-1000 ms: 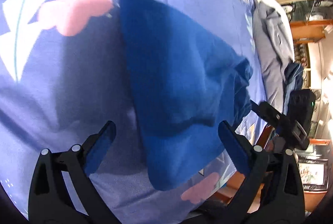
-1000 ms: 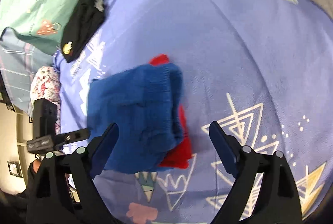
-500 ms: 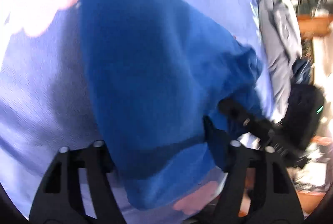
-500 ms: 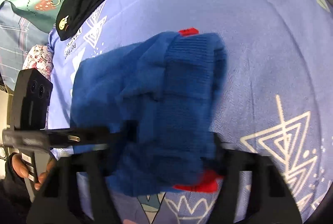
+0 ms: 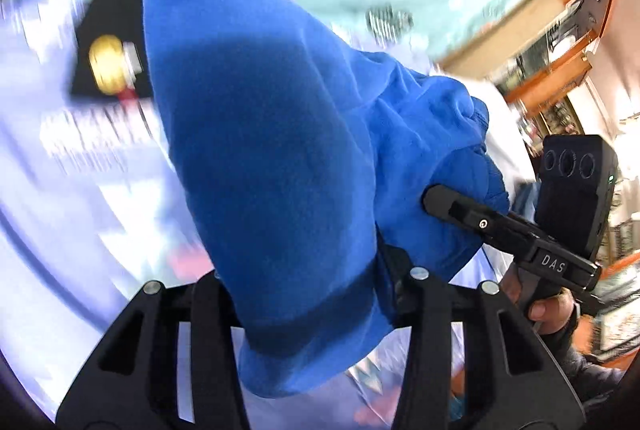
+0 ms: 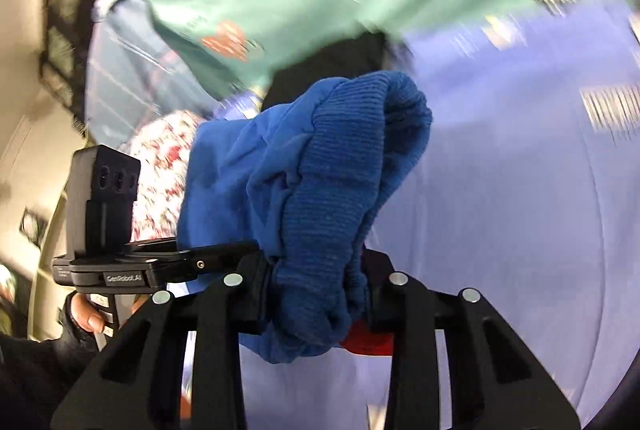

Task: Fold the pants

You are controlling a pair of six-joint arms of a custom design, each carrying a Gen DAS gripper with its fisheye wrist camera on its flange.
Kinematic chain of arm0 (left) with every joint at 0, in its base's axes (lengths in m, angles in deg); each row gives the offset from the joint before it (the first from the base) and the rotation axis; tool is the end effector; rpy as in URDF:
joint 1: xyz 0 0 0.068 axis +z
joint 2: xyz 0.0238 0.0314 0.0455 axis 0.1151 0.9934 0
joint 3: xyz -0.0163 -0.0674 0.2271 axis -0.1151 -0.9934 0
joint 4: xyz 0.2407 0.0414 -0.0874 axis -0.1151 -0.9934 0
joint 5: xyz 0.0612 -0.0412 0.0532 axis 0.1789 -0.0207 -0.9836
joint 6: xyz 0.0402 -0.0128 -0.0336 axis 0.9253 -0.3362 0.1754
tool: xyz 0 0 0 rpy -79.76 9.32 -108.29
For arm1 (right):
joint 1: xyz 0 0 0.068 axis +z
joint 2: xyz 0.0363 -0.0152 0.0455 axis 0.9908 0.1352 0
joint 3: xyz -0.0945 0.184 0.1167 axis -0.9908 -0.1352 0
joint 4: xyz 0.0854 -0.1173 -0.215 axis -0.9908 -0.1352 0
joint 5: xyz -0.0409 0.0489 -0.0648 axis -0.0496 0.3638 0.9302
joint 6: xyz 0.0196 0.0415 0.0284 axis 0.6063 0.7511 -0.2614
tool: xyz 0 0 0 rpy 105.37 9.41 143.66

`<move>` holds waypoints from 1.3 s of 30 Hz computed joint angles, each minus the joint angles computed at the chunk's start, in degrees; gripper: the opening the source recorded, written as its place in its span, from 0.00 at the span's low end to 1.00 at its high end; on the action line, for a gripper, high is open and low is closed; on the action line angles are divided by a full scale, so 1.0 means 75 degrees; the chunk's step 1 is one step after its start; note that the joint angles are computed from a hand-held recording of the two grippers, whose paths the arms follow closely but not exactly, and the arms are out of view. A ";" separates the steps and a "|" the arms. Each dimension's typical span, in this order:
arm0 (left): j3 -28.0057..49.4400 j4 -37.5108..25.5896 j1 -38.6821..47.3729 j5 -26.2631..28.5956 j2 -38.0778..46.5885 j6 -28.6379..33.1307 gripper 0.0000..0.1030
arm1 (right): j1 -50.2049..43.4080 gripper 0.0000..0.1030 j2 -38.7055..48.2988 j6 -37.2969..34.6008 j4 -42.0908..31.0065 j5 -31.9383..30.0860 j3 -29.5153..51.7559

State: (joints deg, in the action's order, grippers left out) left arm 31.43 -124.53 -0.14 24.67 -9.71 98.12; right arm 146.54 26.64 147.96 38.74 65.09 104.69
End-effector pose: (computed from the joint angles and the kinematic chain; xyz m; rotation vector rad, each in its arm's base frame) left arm 0.2331 -0.0495 0.3266 0.6421 2.5940 -0.8824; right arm 0.1044 0.1882 0.3143 0.1786 2.3581 0.7638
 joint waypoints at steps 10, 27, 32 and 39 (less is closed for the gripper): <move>0.6029 0.0941 0.0329 -0.1188 0.5676 -0.0975 0.56 | -0.3517 0.38 0.6692 -0.4037 0.0258 -0.1297 0.6325; 0.3891 0.2938 -0.0391 -0.3787 0.4960 -0.2186 0.98 | -0.3749 0.78 0.7528 -0.3675 -0.0696 -0.0476 0.6486; 0.1259 0.3557 -0.0601 -0.4250 0.2354 -0.2200 0.98 | -0.2785 0.93 0.5704 -0.2176 -0.0343 0.0630 0.4663; -0.0903 0.3251 -0.0611 -0.4266 -0.0227 -0.2437 0.98 | -0.1335 0.94 0.5328 -0.0723 -0.1506 0.1714 0.4427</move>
